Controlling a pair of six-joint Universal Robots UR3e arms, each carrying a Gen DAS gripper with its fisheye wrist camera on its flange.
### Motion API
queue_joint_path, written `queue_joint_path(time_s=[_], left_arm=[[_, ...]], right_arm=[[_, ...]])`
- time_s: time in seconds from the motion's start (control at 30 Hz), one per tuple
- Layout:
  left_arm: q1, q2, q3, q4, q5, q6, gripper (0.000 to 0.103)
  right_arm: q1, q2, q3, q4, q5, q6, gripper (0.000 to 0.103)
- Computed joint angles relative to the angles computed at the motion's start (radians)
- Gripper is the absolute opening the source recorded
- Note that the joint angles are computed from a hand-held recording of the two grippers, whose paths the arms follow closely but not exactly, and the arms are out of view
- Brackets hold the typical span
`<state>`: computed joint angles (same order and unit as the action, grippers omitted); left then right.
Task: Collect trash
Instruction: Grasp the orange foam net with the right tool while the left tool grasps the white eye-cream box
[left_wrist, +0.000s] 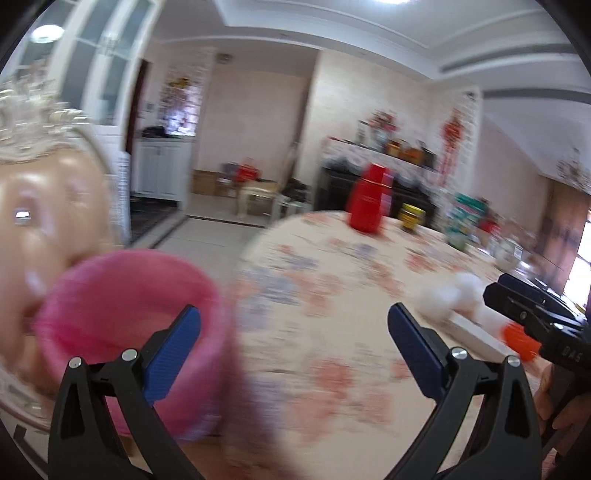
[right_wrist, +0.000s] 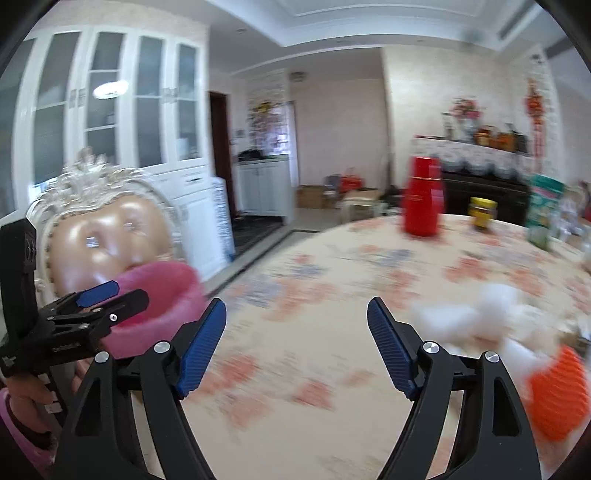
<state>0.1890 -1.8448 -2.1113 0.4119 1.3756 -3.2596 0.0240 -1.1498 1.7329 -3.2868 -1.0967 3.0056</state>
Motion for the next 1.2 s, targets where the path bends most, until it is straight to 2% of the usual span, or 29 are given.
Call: queue_joint_path(time_s=[0.1,0.23,0.37,0.63,0.97,1.03,1.13,1.17,1.2], left_arm=[[-0.123,-0.08,0.117,-0.053,0.024,-0.016,0.098],[-0.276,-0.21,0.304,-0.124,0.081,-0.028,0.098],[-0.385,-0.321,0.48,-0.221,0.112,-0.05,0.098],[-0.522,-0.481,0.755,-0.381,0.182,-0.048,0.098],[-0.562,-0.574,0.945,-0.532,0.231,-0.088,0.098],[-0.569,-0.617,1.029,-0.597,0.243,-0.097,0.098],[-0.575,-0.693,1.184,-0.717,0.249,-0.128,0.098],[-0.58,-0.729,1.256,-0.771,0.255,-0.143,0.098],[-0.584,-0.755,1.311,-0.813,0.26,-0.153,0.098]], right_arm=[[-0.141,-0.088,0.153,-0.044,0.023,-0.021,0.075],[-0.319,-0.159,0.268,-0.061,0.065,-0.057,0.075],[-0.46,-0.148,0.254,-0.018,0.087,-0.096,0.078],[-0.506,0.042,-0.002,0.245,0.009,-0.142,0.078],[-0.477,0.123,-0.102,0.345,-0.031,-0.178,0.078],[-0.476,0.136,-0.113,0.363,-0.033,-0.191,0.07],[-0.492,0.129,-0.108,0.378,-0.004,-0.191,0.047],[-0.499,0.123,-0.1,0.382,0.008,-0.2,0.037],[-0.503,0.118,-0.091,0.377,0.012,-0.204,0.033]])
